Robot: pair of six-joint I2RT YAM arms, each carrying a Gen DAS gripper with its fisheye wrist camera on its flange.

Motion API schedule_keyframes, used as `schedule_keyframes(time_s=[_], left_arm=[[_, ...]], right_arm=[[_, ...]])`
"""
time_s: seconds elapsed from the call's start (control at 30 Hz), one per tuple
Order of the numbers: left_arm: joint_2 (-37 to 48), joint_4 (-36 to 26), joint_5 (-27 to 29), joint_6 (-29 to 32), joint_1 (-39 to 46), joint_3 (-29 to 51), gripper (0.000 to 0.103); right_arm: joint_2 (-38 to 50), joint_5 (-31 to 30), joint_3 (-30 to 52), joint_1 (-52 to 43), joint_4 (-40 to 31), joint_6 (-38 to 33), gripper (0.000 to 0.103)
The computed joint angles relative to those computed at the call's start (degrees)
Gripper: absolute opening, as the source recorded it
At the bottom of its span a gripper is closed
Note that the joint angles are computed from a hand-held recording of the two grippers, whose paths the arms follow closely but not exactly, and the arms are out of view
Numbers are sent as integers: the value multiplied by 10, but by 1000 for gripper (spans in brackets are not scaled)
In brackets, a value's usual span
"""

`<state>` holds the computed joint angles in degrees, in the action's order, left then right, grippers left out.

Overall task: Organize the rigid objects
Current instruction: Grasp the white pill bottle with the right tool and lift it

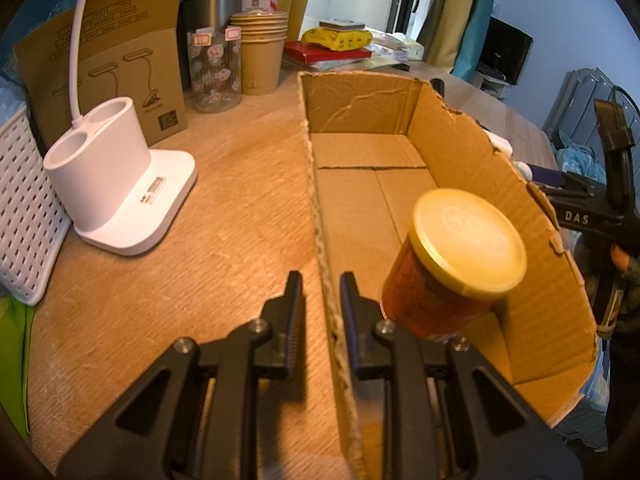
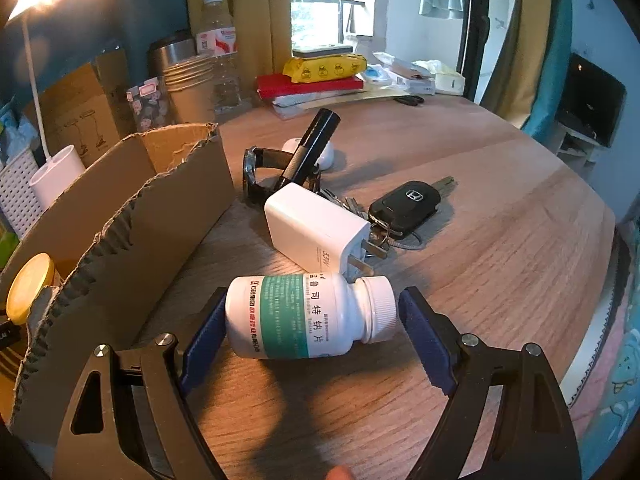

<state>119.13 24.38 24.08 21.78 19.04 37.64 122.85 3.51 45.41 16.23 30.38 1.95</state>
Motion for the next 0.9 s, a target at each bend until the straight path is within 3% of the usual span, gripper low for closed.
schedule_keyframes(time_s=[0.1,0.9], left_arm=[[-2,-2,1,1,1,-1,21],[-2,-2,1,1,1,-1,21]], right_arm=[[-2,-8,-4,-1,2,3,81],[-103,-15,-71,15,14,2,81]])
